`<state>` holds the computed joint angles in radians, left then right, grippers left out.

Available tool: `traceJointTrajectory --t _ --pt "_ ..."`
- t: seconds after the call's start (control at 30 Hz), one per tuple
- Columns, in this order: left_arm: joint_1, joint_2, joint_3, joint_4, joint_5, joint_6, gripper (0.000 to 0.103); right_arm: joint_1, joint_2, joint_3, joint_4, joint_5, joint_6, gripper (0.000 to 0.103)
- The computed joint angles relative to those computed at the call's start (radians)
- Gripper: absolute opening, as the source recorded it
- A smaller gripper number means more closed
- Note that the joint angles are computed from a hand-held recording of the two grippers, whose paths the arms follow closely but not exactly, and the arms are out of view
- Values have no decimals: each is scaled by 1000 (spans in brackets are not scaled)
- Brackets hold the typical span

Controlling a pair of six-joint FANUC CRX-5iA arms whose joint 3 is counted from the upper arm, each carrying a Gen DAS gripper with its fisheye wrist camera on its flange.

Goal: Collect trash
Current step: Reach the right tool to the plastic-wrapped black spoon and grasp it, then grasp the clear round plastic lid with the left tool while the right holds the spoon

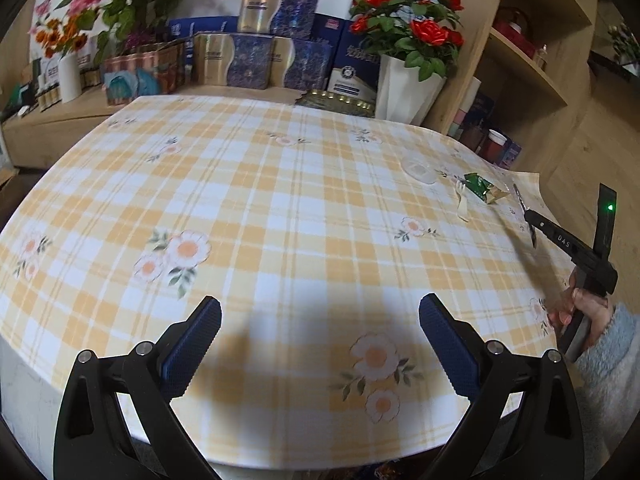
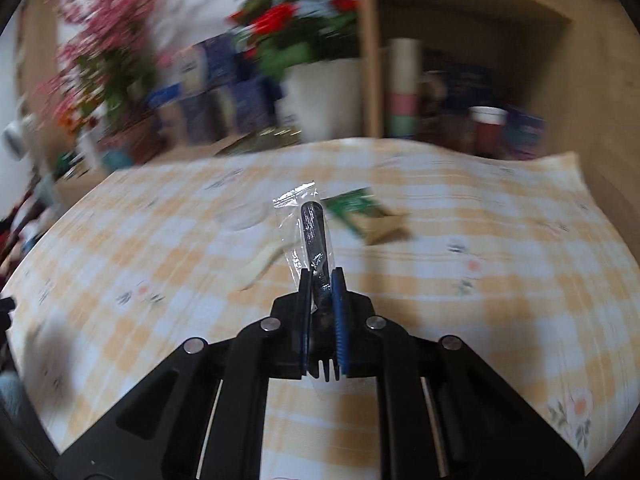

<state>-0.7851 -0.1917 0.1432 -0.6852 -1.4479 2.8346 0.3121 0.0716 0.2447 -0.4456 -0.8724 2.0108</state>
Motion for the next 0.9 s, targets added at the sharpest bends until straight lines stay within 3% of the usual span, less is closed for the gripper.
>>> traceJointTrajectory --t 0.23,0.37,0.53,0.8,0.9 --pt "154 59 32 128 184 -214 97 -45 11 9 -57 16 -67 14" --pt "271 137 78 248 298 -391 97 -65 15 18 -84 8 -75 14" --pt "378 254 152 369 386 -551 97 -77 20 29 -107 -18 -62 14" --pt "486 505 387 510 347 -743 97 -78 29 41 -104 -37 -67 14" --pt "505 608 511 540 259 -771 97 -75 28 39 -97 -31 -72 14"
